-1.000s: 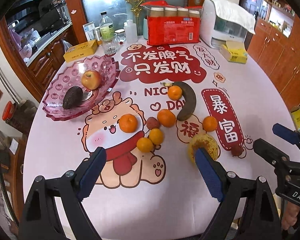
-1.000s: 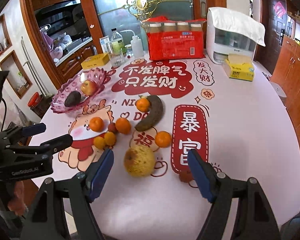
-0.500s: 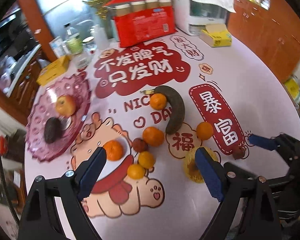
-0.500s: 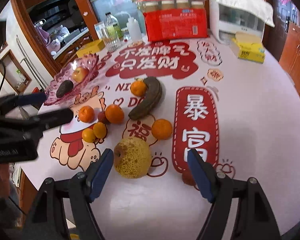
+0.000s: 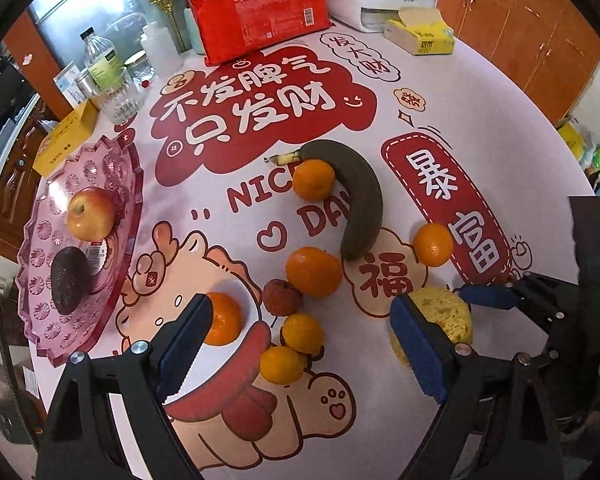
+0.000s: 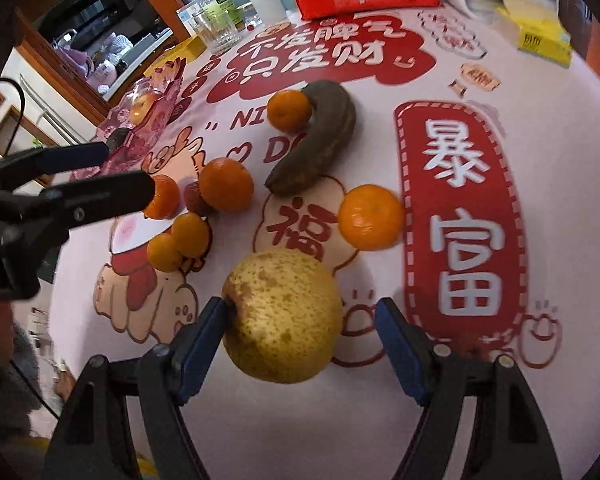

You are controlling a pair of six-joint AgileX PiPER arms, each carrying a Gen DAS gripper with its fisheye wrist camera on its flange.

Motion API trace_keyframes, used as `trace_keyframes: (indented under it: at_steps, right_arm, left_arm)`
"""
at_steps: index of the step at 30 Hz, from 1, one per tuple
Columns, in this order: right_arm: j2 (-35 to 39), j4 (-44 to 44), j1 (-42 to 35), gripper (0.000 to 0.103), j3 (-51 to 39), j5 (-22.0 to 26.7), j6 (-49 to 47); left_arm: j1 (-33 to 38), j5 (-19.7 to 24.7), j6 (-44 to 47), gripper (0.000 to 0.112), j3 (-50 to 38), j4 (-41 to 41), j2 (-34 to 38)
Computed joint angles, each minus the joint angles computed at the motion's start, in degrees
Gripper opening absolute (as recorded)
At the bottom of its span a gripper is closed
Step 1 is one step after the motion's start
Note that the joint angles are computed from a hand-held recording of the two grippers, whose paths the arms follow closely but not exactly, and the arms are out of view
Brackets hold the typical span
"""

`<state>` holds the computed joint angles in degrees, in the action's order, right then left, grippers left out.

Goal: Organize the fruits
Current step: 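Grasp the yellow pear with the right tool while the left tool grasps the banana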

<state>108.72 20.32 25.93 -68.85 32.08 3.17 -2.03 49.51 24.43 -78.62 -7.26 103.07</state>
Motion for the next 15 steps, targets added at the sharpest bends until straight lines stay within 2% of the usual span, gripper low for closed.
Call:
trace_keyframes:
  at_steps: [5,6,7,8,11,15]
  right_arm:
    - [2.4,9.6,-1.5,0.076,-0.7,0.8,-8.2]
    - [2.6,11.5,-1.7,0.073,-0.7,1.0,-10.2]
    - [2.8,14.7,-2.1,0.06,-1.0,2.1,-13.4]
    - [2.9,15.6,-2.1,0.06,-1.1,2.5,-14.3]
    - [2.5,11.0,-0.8,0.059,-1.6,1.9,-10.1]
    - [1.0,-1.0,0.1,0.059,-1.4,0.6,1.5]
  left_arm:
    - [0.0,-0.1,0.7,0.089,-0.6,-0.3,1.0]
    - [-0.2,-0.1,0.6,0.089,-1.0,-0.3,1.4]
    - [-0.2,-0.2,0.6,0.089,-1.2,-0.3,1.7]
    - [-0.3,-0.1,0.6,0.089,-1.6,-0.3,2.1]
    - [-0.9,0.2,0.4,0.089,-3.1,-0.8,3.5]
    - [-2.0,1.0,0.1,0.089,-6.3,-1.8,6.1]
